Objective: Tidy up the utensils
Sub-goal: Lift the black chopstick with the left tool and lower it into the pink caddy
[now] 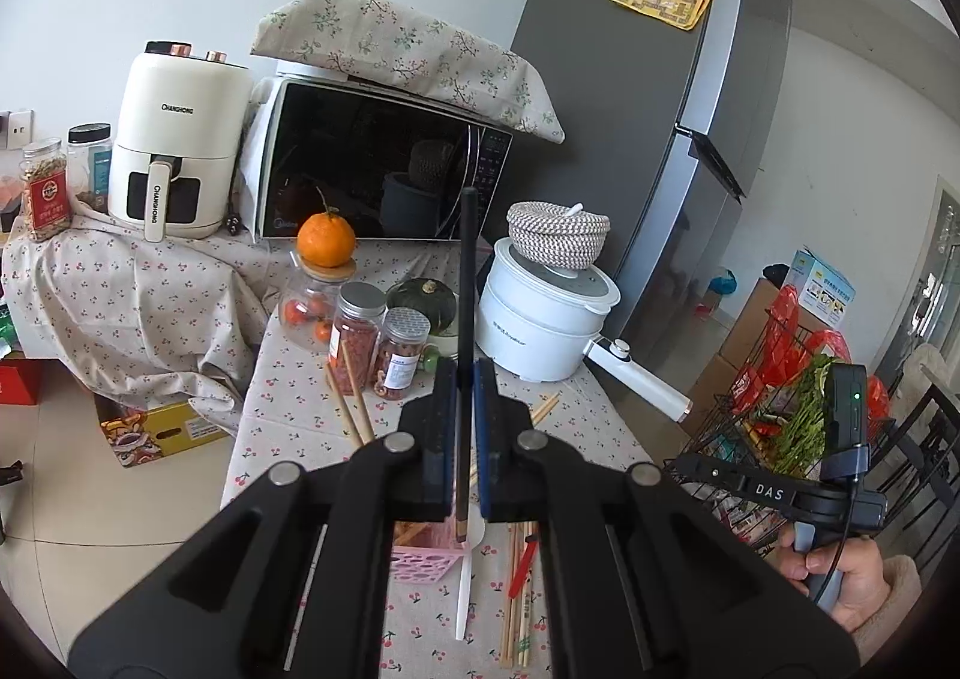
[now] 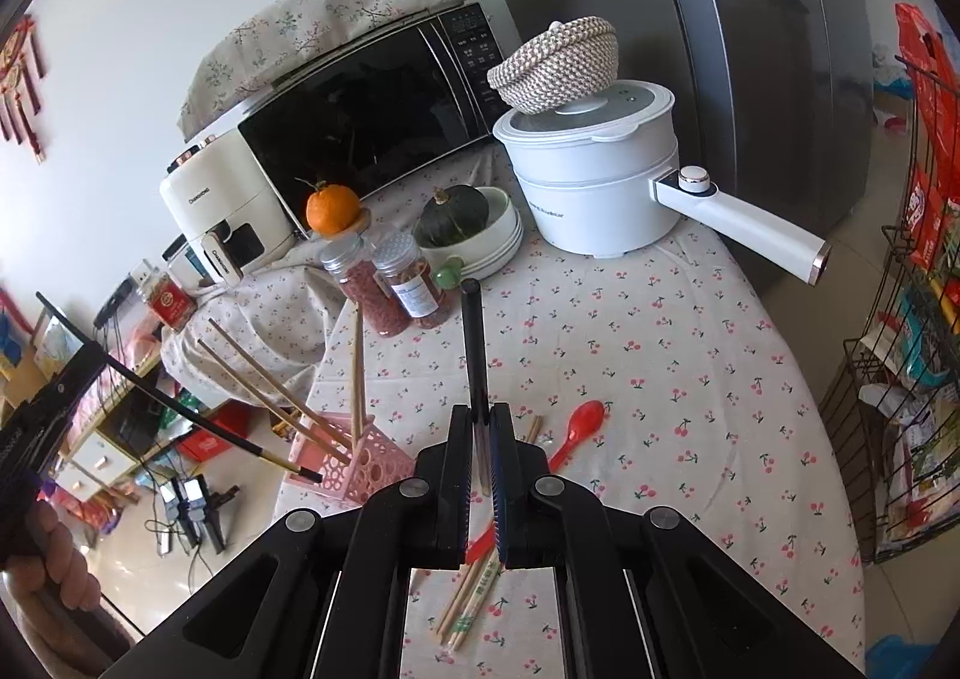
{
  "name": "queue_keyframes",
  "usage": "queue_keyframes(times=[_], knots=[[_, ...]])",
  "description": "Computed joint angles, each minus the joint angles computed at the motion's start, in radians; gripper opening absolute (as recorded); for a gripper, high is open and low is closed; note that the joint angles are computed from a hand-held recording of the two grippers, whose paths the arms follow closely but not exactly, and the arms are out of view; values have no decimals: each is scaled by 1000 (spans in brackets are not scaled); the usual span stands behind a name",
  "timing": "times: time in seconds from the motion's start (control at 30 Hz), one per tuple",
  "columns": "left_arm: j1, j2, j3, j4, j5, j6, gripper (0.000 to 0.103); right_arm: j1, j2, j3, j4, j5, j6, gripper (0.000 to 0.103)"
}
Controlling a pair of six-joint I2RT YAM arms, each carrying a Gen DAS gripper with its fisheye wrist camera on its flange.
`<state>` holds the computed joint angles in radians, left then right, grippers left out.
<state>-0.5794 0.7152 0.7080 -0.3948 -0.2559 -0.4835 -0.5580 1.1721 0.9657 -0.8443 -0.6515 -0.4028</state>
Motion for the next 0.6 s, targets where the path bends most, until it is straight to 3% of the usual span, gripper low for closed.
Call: queue_keyframes(times=[0.6], knots=[[179, 363, -29, 164, 207, -60, 7, 63, -61, 28, -75, -49, 18, 6]])
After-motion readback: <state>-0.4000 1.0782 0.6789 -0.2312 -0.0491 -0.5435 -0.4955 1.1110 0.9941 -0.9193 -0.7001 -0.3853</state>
